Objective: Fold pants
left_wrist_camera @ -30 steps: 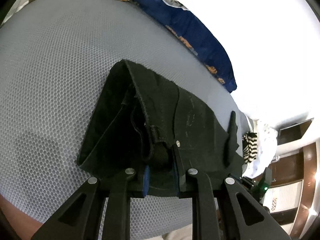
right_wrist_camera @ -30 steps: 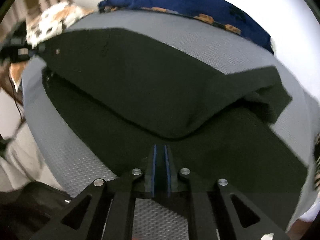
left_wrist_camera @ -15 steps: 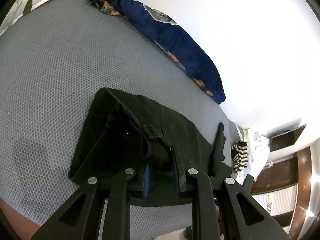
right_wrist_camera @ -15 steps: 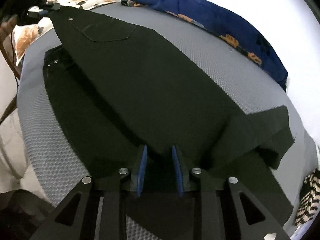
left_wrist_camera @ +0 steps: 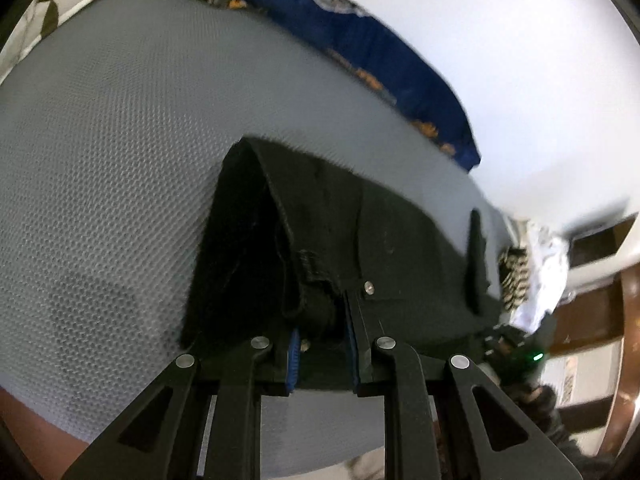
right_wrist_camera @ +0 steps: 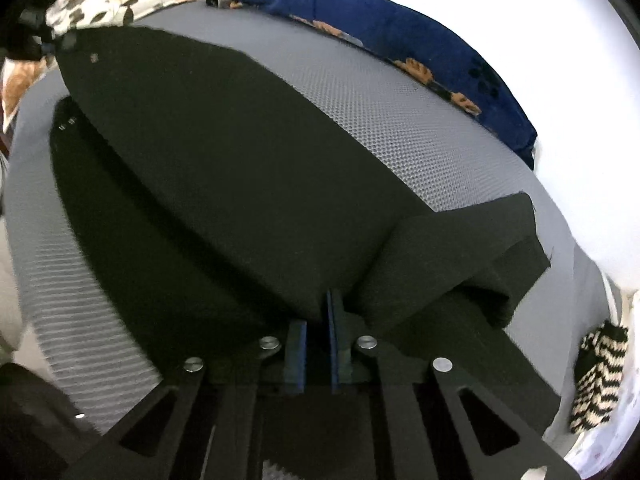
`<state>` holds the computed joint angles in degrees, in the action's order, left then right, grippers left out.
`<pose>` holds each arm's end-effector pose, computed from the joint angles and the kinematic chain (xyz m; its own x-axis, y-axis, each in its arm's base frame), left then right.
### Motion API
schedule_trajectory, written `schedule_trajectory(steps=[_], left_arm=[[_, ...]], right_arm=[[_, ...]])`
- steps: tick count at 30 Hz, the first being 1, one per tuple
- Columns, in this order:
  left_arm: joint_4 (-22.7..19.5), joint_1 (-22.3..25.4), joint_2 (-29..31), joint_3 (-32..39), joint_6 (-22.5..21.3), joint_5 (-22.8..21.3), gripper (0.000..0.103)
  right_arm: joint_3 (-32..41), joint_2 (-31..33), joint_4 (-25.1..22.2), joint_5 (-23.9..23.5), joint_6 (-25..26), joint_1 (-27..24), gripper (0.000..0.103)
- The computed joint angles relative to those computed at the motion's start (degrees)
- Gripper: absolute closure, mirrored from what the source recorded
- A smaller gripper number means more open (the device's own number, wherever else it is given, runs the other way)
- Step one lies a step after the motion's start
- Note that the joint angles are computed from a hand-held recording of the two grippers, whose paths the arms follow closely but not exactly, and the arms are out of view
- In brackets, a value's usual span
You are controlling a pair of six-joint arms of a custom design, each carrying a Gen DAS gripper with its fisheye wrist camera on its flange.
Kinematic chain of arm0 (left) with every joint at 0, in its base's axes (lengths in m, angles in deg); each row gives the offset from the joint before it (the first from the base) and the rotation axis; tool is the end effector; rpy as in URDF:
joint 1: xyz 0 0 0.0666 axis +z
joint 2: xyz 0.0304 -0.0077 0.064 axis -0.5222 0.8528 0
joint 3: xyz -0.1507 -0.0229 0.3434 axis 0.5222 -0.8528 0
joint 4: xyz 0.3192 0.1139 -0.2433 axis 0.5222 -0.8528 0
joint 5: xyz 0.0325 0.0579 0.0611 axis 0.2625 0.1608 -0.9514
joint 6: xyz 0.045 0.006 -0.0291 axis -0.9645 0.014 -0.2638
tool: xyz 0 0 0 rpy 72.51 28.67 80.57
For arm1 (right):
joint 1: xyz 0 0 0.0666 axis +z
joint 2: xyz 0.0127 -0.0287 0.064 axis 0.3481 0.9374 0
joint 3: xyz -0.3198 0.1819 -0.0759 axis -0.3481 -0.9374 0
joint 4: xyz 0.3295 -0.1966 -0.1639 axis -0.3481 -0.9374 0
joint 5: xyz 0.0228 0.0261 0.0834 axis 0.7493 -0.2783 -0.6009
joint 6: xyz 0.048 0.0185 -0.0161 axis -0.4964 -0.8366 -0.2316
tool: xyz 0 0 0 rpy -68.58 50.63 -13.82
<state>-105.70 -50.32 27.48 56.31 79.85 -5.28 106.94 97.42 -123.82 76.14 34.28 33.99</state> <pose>0.4853 -0.1824 0.3560 -0.9531 -0.1383 -0.2693 0.0445 0.8159 -0.5765 0.4334 0.1026 0.3051 -0.7301 -0.5251 -0.4373 -0.4869 0.8488 -0.2061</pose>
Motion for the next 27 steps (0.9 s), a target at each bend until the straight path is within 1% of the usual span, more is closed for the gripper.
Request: schedule_trajectory(steps=[2, 4, 7, 10, 13, 15, 17, 19, 20, 21, 22, 23, 24, 25, 26, 27], left_arm=[[-2.4, -0.4, 0.5, 0.0, -2.6, -1.1, 0.083], [-5.4, -1.0, 1.3, 0.1, -6.2, -2.3, 0.083], [-7.4, -1.3, 2.4, -0.2, -8.7, -2.6, 0.083], [-7.1, -1.4, 2.4, -1.0, -10.3, -2.8, 0.083], [-6.5, -1.8, 2.5, -1.1, -10.7, -3.4, 0.083], [-6.0, -1.8, 2.6, -1.0, -12.3, -4.3, 0.083], [-5.6, -2.3, 2.7, -0.9, -12.6, -5.3, 0.083], [-4.9, -2.9, 2.7, -1.1, -13.2, -7.1, 0.081], [-4.7, -3.7, 2.7, -1.1, -13.1, -8.5, 0.079], [-4.3, -4.5, 2.3, -1.4, -13.8, -10.2, 0.079], [-3.7, -5.8, 2.1, -1.5, -13.6, -11.9, 0.078], [-3.8, -6.4, 1.9, -1.6, -13.9, -13.5, 0.074], [-4.1, -7.3, 1.5, -1.5, -13.8, -15.3, 0.073], [-4.3, -8.2, 0.9, -1.6, -13.8, -17.1, 0.069], [-5.2, -8.9, 0.6, -1.4, -13.9, -18.8, 0.064], [-5.8, -9.2, 0.5, -1.1, -14.1, -19.8, 0.063]], right_arm=[[-0.8, -1.7, -1.2, -0.7, -0.2, 0.1, 0.097], [-1.6, -3.0, -2.6, -0.7, -1.1, 0.9, 0.097], [-2.9, -4.1, -4.2, -0.2, -2.0, 2.3, 0.097], [-4.0, -5.0, -5.3, 0.1, -2.9, 3.1, 0.097], [-4.3, -5.4, -5.9, -0.4, -4.3, 3.7, 0.097], [-4.6, -5.2, -5.8, -0.4, -4.9, 3.9, 0.097], [-4.7, -4.1, -6.0, -1.3, -6.6, 3.9, 0.097], [-4.9, -3.1, -5.5, -1.5, -7.5, 3.9, 0.096], [-5.0, -3.0, -4.9, -1.7, -7.7, 3.9, 0.096], [-4.9, -2.9, -4.9, -2.2, -8.3, 3.6, 0.095], [-4.6, -2.6, -5.2, -2.9, -9.0, 3.3, 0.095], [-4.5, -2.7, -5.2, -3.0, -9.0, 3.3, 0.095], [-4.4, -2.6, -5.2, -3.0, -8.9, 3.3, 0.094], [-4.2, -2.5, -5.1, -2.6, -8.8, 3.5, 0.094], [-4.1, -2.6, -5.2, -2.4, -9.0, 3.6, 0.094], [-4.0, -2.7, -5.3, -2.2, -9.2, 3.7, 0.093]])
